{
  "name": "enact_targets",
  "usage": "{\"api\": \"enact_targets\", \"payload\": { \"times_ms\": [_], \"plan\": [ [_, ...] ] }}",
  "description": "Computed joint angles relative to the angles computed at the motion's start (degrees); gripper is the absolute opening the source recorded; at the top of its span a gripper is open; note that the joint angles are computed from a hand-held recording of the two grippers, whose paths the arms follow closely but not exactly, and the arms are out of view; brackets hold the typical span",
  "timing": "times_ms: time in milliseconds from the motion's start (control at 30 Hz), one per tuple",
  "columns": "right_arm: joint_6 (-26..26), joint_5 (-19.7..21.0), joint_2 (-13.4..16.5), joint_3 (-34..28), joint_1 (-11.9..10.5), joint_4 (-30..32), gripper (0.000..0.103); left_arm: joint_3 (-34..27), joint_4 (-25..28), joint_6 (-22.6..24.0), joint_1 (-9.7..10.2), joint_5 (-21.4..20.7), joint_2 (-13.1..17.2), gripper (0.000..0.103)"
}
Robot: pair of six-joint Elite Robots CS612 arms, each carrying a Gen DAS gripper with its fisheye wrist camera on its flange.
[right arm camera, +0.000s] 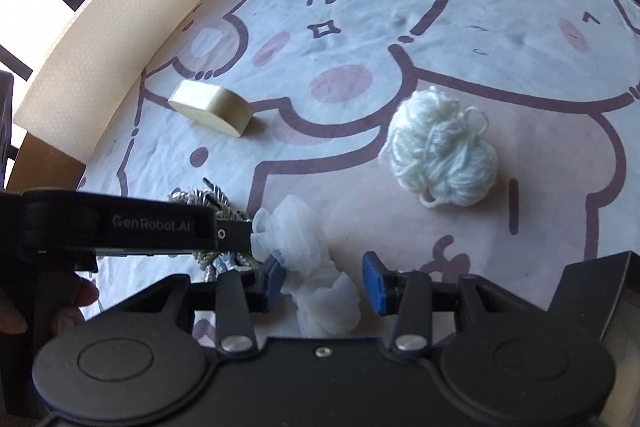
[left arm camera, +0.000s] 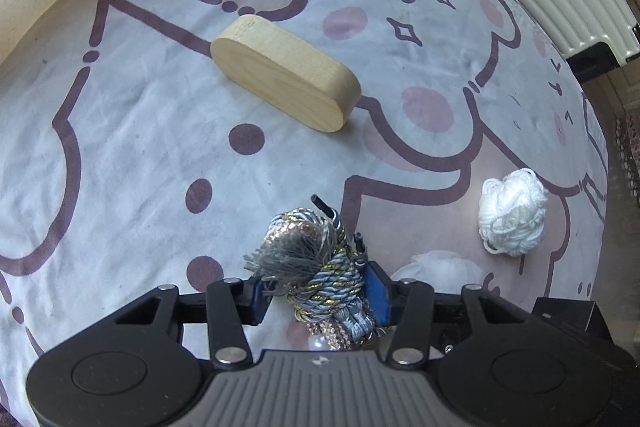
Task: Organize objects
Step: 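Close the left tool on the braided rope while the right tool grips the mesh puff, then lift the rope with the left tool while the right tool lifts the mesh puff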
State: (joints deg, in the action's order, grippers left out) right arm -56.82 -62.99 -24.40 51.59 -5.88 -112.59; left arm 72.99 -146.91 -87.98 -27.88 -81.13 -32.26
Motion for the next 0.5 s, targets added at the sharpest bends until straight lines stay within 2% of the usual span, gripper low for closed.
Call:
{"api": "enact_targets", "payload": {
  "times_ms": [133, 267, 367, 500],
  "plan": [
    [-3.8, -1.8, -0.4, 0.5, 0.4, 1.7, 0.038, -0.2, 0.4, -2.0, -0.14, 0.3, 0.1, 0.050],
    [-5.4, -1.9, -0.8, 1.0, 0.4, 2.0, 0.031, -0.8, 0.0, -0.8, -0.11, 0.2, 0.4, 0.042],
    [-4.9, -1.6, -1.0, 1.2, 0.1, 1.5, 0.029, -1.2, 0.6, 0.0, -0.18, 0.6, 0.5, 0.041],
    [-0.8, 0.0, -1.0, 1.1, -0.5, -0.4, 0.029, -1.4, 1.0, 1.3, -0.37, 2.0, 0.3, 0.041]
  ]
}}
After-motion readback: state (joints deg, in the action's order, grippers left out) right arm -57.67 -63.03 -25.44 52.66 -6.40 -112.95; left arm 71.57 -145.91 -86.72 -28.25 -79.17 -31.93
